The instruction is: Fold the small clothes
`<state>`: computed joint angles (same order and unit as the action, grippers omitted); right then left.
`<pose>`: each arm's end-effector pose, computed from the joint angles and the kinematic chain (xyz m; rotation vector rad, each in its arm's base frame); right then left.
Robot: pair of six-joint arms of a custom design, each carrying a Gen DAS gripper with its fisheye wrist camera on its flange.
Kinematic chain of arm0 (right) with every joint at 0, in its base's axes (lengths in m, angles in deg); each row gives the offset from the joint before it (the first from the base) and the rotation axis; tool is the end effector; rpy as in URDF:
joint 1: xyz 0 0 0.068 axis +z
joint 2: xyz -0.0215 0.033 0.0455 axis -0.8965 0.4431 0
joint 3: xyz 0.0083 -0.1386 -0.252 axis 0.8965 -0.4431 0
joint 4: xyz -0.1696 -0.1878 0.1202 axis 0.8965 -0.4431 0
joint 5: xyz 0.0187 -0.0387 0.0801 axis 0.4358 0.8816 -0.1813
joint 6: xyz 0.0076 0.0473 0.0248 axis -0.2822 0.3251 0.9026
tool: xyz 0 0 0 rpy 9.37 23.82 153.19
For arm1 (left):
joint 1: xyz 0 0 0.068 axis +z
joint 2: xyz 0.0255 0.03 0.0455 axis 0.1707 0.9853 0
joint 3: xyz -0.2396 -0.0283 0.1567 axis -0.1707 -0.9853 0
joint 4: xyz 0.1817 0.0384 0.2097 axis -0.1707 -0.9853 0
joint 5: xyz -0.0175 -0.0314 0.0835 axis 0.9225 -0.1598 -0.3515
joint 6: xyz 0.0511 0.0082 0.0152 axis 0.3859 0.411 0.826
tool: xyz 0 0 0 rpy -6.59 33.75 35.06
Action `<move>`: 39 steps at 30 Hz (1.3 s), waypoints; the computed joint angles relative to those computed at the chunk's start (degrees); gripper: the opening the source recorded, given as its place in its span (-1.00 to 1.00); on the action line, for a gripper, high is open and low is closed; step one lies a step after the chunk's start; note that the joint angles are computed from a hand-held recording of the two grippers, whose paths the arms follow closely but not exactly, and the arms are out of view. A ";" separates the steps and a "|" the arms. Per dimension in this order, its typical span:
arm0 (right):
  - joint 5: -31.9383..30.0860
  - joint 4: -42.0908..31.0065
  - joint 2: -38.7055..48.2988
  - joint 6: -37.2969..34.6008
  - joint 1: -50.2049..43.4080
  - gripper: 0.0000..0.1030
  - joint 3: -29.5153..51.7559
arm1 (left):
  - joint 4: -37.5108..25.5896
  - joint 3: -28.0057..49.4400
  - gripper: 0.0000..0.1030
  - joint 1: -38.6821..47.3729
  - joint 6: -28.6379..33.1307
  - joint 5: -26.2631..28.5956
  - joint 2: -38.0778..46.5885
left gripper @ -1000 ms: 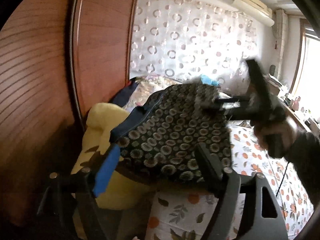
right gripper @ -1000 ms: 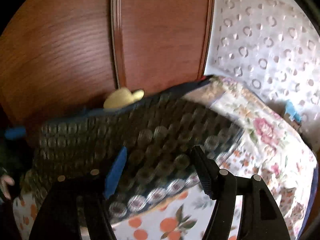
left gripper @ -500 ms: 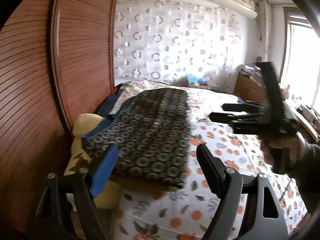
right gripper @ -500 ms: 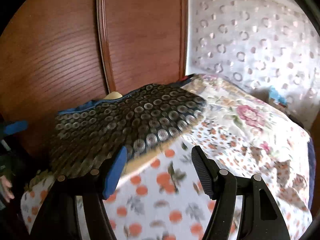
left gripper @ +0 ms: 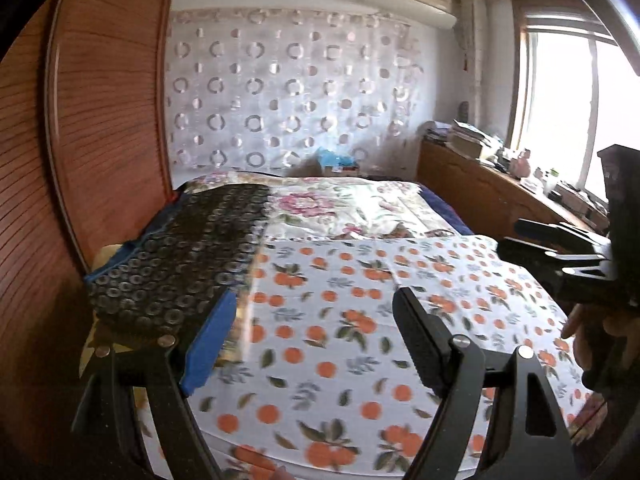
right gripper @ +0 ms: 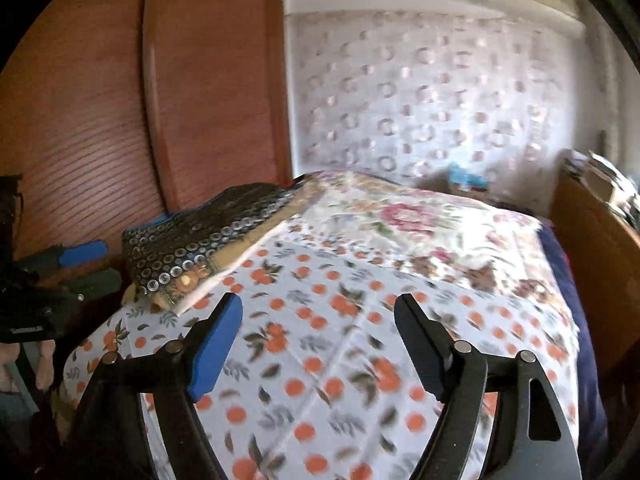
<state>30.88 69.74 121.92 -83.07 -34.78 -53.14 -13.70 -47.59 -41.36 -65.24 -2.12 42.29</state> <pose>0.1960 0.1029 0.2028 -0.3850 1.9859 0.2138 0.1714 -0.1844 0.1541 0.2063 2.0746 -0.2212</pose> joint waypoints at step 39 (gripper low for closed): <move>55.18 -30.52 -30.01 33.43 45.70 0.58 -9.68 | -9.67 11.08 0.57 -16.10 -6.18 -15.33 3.03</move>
<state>86.06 39.22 91.91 -49.64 10.92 -62.81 -23.38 -36.51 -57.45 -71.42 -17.45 45.31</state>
